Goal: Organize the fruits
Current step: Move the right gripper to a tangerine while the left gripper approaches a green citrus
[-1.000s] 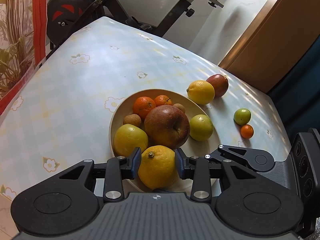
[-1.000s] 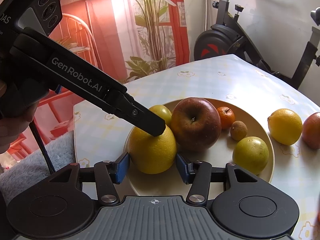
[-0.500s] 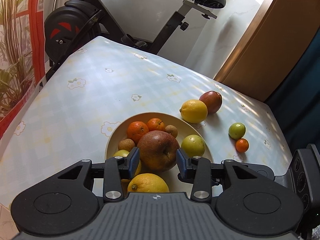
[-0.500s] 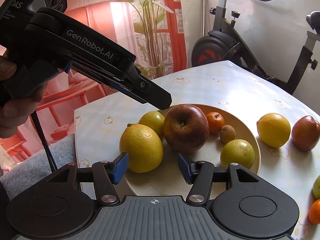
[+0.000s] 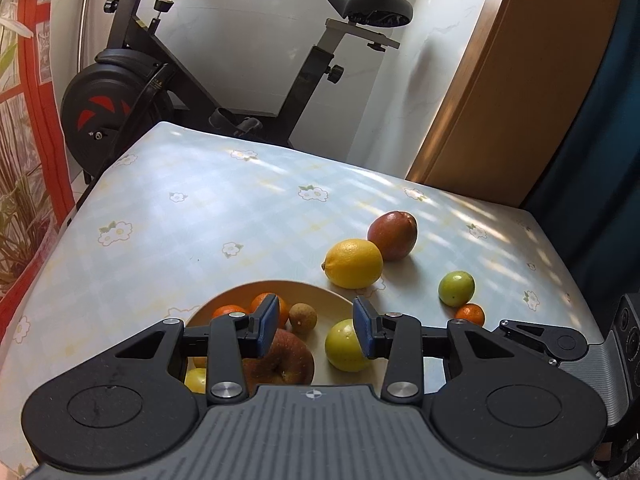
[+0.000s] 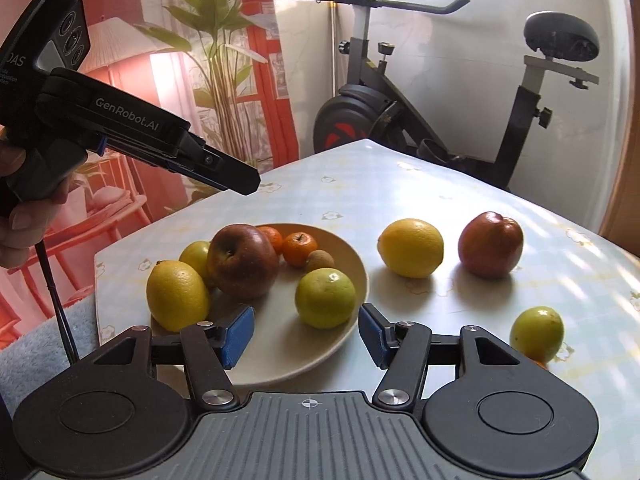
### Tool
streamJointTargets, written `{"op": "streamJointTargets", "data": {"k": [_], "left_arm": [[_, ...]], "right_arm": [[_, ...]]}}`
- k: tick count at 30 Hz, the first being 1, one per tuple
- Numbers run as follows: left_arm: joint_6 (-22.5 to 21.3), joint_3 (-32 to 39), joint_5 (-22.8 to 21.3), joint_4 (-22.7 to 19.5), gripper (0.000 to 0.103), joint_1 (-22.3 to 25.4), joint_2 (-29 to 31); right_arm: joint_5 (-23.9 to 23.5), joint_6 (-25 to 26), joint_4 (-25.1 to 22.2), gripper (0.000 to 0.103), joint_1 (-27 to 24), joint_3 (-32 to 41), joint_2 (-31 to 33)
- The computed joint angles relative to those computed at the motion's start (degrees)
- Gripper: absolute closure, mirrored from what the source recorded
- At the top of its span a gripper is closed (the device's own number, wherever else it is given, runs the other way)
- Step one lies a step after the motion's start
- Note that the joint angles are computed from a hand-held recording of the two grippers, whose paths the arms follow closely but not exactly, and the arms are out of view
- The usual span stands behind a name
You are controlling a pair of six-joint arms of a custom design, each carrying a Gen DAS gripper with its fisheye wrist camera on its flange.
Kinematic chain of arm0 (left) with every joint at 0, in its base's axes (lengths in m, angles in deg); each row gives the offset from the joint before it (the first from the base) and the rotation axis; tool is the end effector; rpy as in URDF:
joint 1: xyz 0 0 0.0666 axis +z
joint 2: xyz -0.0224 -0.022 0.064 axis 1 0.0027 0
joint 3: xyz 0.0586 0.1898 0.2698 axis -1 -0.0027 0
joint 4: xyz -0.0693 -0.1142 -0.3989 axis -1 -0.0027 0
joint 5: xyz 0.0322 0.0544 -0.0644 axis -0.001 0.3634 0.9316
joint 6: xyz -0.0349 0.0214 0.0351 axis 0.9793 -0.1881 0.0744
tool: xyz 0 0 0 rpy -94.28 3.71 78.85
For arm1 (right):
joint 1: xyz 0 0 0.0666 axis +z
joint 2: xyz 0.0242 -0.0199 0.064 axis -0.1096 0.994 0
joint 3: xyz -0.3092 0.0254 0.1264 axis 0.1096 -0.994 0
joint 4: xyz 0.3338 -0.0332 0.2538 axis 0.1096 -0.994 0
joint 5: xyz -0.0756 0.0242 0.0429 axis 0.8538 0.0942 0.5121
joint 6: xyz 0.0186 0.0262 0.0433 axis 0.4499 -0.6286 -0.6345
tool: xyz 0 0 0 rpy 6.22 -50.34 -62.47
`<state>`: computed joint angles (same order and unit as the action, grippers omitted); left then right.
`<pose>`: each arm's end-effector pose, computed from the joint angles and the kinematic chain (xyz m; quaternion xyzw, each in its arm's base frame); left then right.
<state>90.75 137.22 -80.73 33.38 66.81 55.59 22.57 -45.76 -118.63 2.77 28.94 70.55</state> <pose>0.5780 -0.2447 0.4184 0.0322 0.9187 -0.1184 0.3755 0.5279 0.0959 0.3633 -0.2039 0.8702 0.1599 0.4191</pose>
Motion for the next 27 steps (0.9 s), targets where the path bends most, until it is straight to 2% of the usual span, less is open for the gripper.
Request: {"op": "streamJointTargets", "data": {"k": [5,15,24,27], "left_arm": [[-1.2,4.8,-1.2,0.6,0.06,-1.6,3.8],[-3.4,17.1,-1.3,-1.5,0.06,-5.0,13.7],[-4.2,23.3,-3.0,-2.9,0.06,-6.4,18.8],[-4.4,24.1,-3.5,-2.8,0.059,-6.5,19.6]], "right_arm": [[2.8,-0.8,3.4,0.049,-3.0,-2.4,-1.5],[8.9,-2.1,7.7,0.051,-7.4,-7.2,-2.9],[8.9,-2.6,8.3,0.052,-8.9,-5.8,0.7],[9.2,-1.3,7.9,0.055,-8.8,-5.3,1.4]]}}
